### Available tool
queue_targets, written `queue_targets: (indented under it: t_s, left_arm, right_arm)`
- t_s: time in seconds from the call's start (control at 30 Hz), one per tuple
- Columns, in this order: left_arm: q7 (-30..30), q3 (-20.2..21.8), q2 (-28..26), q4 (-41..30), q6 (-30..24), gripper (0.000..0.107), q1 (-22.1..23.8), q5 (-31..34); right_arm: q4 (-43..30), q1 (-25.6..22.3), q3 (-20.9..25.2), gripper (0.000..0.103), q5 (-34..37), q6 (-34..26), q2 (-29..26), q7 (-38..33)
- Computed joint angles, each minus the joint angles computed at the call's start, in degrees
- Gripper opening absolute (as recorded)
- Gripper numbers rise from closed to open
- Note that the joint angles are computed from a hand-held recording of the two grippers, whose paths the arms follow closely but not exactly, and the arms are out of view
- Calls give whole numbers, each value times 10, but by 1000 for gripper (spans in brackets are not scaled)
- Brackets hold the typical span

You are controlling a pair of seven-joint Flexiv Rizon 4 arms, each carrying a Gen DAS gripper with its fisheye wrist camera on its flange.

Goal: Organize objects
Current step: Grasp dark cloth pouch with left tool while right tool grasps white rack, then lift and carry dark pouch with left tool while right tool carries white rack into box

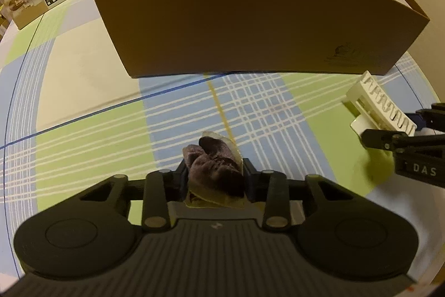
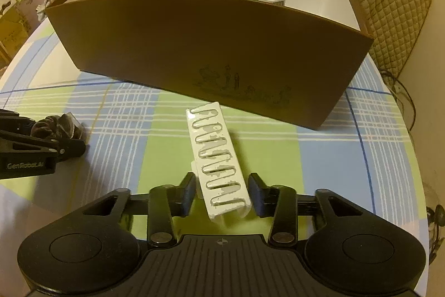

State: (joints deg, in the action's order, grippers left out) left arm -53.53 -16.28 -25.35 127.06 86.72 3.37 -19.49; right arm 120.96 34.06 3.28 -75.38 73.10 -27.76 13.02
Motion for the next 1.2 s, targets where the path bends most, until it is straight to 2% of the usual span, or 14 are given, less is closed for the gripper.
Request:
queue_targets:
  t_s: [0.2,0.33,0.6,0.87,1.2]
  left_arm:
    - [4,-4,9,9,-4,30,11,-6]
    - [3,4,13,13,-5,30,7,-8]
    - [0,18,26,25,-7,29,-1,-8]
    - [3,22,40,39,-8,28,-5,-11]
    - [19,6,61,67,-5,27,2,-37]
  right_arm:
    - [-9,-6,-6,40,-53,5,-8,14]
    - [-14,-14,-1,25,-86,5,-9,19]
    - [-11,-20,15,25,-77,12,-8,1]
    - [2,-19,20,25,-83,26,1,12]
    - [17,-21,30,25,-98,43,9,33]
